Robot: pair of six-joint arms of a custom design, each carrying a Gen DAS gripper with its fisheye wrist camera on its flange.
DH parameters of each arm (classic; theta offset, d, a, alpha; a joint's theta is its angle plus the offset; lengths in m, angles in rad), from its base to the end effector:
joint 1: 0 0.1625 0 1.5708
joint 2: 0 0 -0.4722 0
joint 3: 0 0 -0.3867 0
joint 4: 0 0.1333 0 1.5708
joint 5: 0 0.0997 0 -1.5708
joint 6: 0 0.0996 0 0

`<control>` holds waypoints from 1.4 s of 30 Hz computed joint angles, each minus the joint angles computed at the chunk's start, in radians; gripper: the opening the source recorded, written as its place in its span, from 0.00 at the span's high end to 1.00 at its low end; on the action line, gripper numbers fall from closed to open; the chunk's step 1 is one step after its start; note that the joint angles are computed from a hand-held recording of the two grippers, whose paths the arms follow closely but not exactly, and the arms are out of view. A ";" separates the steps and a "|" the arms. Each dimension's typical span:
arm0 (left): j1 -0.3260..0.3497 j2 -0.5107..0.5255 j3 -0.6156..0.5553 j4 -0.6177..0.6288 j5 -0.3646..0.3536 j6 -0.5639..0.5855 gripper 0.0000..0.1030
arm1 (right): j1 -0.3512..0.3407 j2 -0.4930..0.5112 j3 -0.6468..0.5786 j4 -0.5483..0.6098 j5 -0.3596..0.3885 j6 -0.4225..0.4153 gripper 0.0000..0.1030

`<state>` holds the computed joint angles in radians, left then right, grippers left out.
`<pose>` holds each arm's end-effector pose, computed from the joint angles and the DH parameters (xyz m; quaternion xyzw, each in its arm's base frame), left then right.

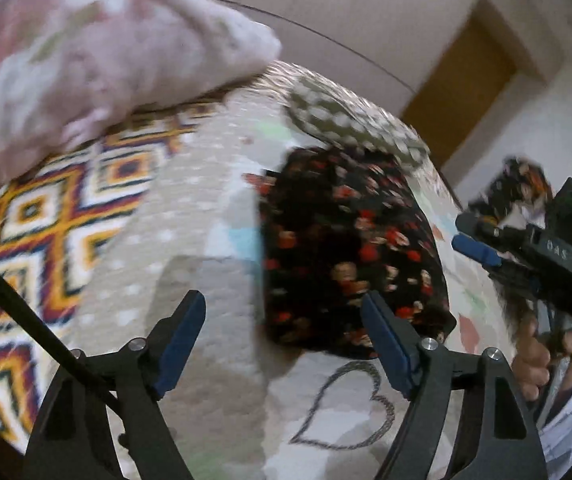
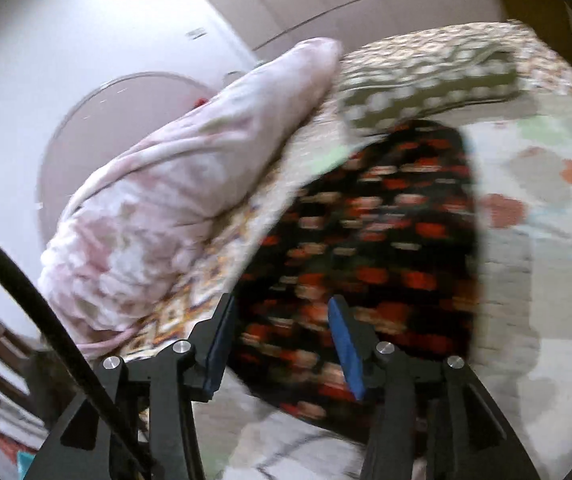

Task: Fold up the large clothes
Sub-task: 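Fold the lifted end over the garment with the right gripper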

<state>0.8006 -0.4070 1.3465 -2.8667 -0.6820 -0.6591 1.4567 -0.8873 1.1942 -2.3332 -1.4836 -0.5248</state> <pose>-0.3900 -0.7045 0.0132 -0.0268 0.8914 -0.3982 0.2147 0.0500 -0.8110 0.3666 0.2081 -0.9508 0.2275 0.0305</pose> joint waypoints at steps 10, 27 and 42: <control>0.049 0.188 -0.425 0.384 0.005 0.097 0.83 | -0.070 -0.049 0.046 -0.048 -0.087 -0.029 0.50; 0.130 0.070 -0.086 -0.005 -0.186 -0.065 0.77 | -0.006 0.169 -0.161 0.085 -0.124 -0.029 0.94; 0.042 0.001 0.039 -0.002 -0.038 -0.046 0.62 | 0.101 0.299 -0.274 0.079 -0.273 -0.101 0.96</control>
